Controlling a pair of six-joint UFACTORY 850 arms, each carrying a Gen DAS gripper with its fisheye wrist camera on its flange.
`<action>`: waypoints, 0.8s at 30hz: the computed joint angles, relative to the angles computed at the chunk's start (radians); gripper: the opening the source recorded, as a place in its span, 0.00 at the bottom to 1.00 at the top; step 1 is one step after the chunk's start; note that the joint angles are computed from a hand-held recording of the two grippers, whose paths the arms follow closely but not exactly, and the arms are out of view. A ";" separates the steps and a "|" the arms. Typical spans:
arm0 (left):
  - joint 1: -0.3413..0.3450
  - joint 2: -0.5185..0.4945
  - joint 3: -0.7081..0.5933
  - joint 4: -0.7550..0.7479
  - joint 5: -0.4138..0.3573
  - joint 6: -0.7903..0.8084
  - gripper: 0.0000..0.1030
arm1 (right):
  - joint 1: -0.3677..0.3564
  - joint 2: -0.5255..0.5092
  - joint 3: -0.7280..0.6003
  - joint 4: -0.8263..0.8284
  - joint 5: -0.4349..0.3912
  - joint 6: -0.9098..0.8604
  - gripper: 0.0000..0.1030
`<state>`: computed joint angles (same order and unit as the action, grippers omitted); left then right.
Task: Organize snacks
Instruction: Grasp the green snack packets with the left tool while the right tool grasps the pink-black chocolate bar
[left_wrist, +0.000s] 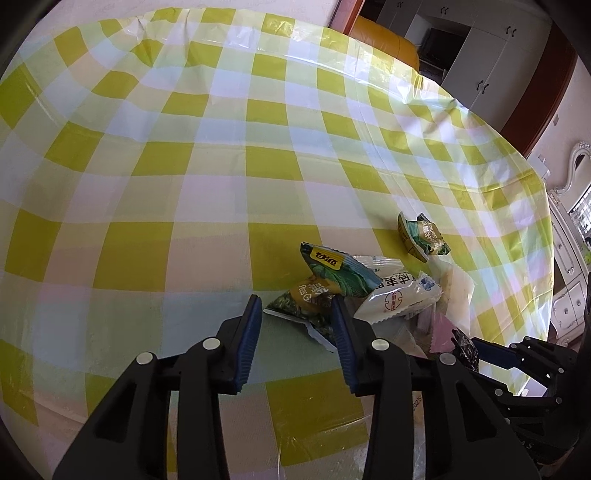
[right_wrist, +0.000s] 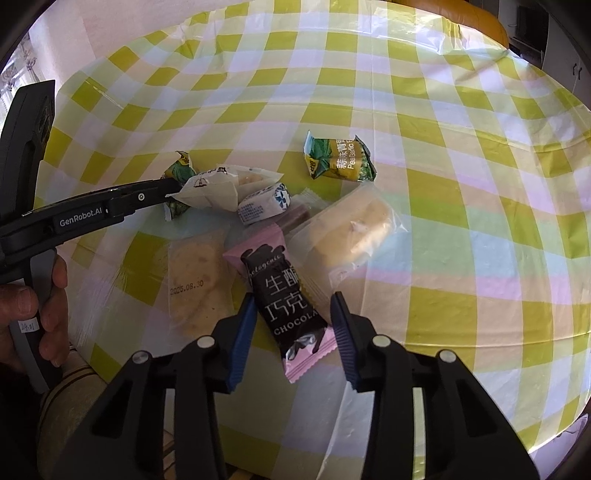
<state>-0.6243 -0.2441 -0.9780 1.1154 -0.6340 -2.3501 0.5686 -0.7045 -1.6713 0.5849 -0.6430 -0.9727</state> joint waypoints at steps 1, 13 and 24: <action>-0.001 0.002 0.003 -0.010 -0.009 -0.004 0.42 | 0.000 0.000 -0.001 0.000 -0.008 -0.004 0.36; -0.036 0.102 0.109 0.083 -0.106 -0.312 0.58 | 0.008 0.007 0.008 -0.020 -0.011 -0.005 0.40; 0.021 0.051 0.060 0.237 0.063 -0.471 0.73 | 0.005 -0.013 -0.020 -0.011 -0.030 0.018 0.41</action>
